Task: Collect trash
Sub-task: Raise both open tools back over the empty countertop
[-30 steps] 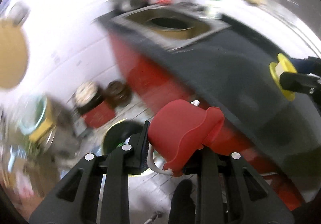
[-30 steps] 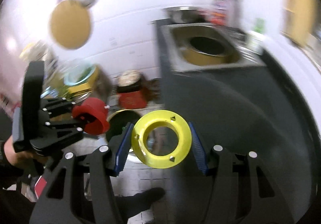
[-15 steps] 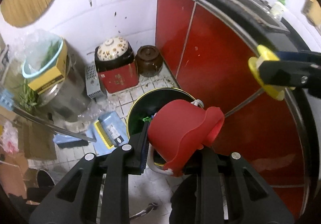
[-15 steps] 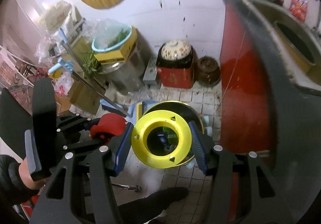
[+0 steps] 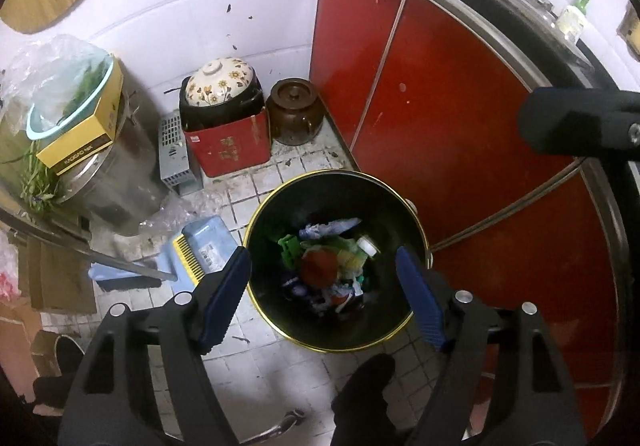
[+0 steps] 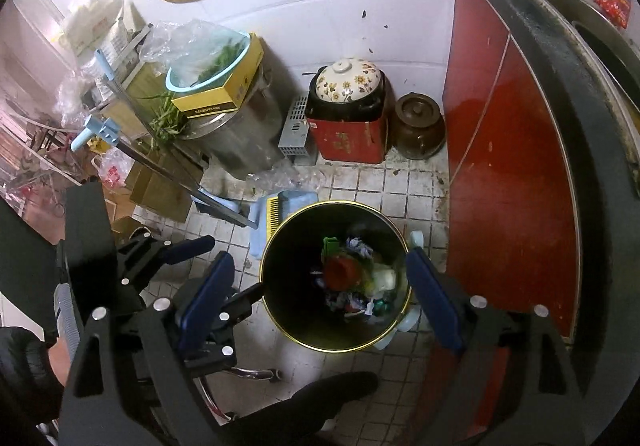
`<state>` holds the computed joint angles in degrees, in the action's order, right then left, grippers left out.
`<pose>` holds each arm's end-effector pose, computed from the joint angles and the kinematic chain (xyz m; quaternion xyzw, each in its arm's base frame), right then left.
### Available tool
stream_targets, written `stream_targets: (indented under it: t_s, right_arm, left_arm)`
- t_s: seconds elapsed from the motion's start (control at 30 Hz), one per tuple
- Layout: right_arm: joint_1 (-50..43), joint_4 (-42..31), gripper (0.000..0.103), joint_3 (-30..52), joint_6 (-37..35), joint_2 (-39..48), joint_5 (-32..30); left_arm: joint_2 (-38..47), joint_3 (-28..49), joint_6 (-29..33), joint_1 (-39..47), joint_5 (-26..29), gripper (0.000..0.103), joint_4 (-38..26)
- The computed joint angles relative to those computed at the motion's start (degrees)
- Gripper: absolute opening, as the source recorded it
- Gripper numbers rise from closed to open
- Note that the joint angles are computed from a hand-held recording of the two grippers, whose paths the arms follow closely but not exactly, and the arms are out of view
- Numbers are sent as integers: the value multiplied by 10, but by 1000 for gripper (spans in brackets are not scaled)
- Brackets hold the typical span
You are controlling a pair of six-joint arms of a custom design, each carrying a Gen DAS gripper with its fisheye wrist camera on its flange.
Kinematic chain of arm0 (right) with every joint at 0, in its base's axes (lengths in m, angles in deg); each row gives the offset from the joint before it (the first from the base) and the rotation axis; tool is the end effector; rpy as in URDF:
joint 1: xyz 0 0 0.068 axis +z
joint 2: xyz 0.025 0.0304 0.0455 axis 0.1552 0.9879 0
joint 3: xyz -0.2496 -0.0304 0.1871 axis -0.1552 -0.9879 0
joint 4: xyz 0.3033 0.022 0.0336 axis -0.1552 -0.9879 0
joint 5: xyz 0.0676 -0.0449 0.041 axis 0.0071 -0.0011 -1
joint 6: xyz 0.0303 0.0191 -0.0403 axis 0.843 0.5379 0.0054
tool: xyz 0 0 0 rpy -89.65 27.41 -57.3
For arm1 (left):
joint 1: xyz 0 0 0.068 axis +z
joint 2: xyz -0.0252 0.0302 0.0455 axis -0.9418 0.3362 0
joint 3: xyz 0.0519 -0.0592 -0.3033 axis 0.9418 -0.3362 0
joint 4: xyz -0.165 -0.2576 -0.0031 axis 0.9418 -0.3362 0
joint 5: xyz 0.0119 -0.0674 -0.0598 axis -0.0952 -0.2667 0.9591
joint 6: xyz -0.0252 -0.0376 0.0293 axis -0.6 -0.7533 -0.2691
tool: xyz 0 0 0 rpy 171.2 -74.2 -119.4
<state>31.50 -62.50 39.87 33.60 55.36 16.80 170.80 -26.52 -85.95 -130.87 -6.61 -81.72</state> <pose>0.3209 0.1496 0.2682 -0.4411 0.8655 0.2064 0.1169 0.1648 -0.2612 0.2279 -0.2050 0.9530 0.0067 0.2231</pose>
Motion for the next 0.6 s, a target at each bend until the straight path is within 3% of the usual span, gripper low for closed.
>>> stream_targets:
  t_s: [0.2,0.3,0.43,0.6]
  right_arm:
    - [-27,-17,85,-1,-12,-14,-8]
    - [-50,-39,85,10,-19,-28,-15]
    - [-127,-101,96,44,-41,-69,-33]
    - [-303,-239,96,136,-141,-99,-58]
  left_arm:
    - [4,18,14,2,-2,74,-20]
    - [9,49,19,-2,-9,80,-50]
    - [34,146,32,-13,-27,96,-127]
    - [116,342,80,-27,-29,96,-207]
